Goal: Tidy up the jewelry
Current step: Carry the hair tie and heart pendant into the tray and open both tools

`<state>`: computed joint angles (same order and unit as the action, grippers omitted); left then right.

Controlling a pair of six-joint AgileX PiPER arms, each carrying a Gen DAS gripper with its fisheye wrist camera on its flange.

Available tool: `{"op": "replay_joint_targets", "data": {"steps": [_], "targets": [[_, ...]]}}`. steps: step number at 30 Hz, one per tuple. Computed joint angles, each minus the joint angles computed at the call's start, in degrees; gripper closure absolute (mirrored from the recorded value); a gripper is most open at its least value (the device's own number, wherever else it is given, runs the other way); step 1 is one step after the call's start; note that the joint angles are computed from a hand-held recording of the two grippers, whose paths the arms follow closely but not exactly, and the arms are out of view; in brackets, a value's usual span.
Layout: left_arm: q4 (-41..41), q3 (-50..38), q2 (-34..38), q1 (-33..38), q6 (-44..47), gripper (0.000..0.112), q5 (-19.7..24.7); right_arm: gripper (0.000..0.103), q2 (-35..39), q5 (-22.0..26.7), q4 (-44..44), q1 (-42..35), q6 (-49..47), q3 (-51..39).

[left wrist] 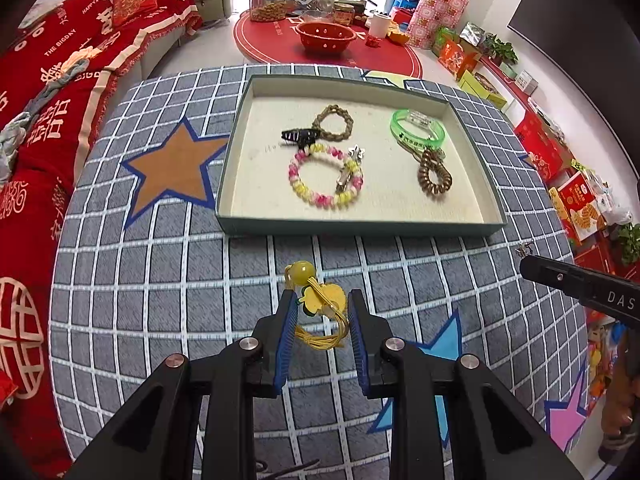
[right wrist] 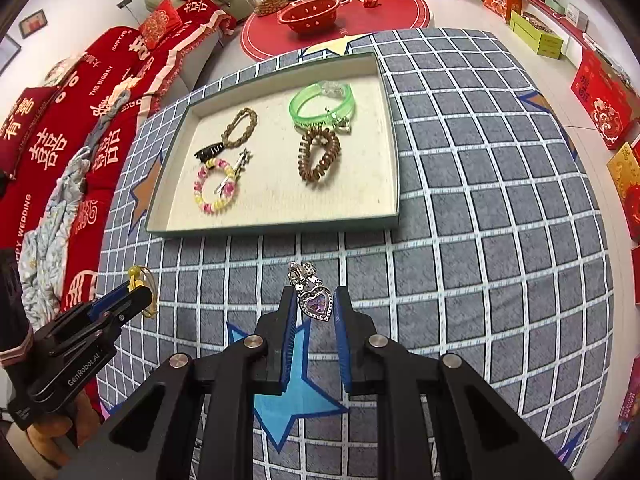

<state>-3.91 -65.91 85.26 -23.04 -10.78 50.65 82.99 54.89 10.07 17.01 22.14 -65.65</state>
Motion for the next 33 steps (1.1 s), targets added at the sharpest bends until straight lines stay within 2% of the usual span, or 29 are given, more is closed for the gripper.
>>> {"op": "replay_joint_targets", "data": {"steps": [10, 19, 26, 33], "targets": [[1.7, -7.8, 6.4, 2.3, 1.9, 0.073, -0.3, 0.083, 5.5, -0.2, 1.1, -2.1, -1.6, -5.9], [5.0, -16.7, 15.3, 3.5, 2.8, 0.073, -1.0, 0.083, 12.7, -0.7, 0.1, -3.7, -1.3, -12.7], [5.8, -19.4, 21.1, 4.1, 3.1, 0.073, -1.2, 0.083, 17.4, -1.5, -0.4, -4.7, -2.1, -14.8], [6.5, -19.2, 23.8, 4.2, 2.8, 0.073, -1.3, 0.083, 20.5, -1.7, -0.7, -5.5, -4.3, -15.3]]}}
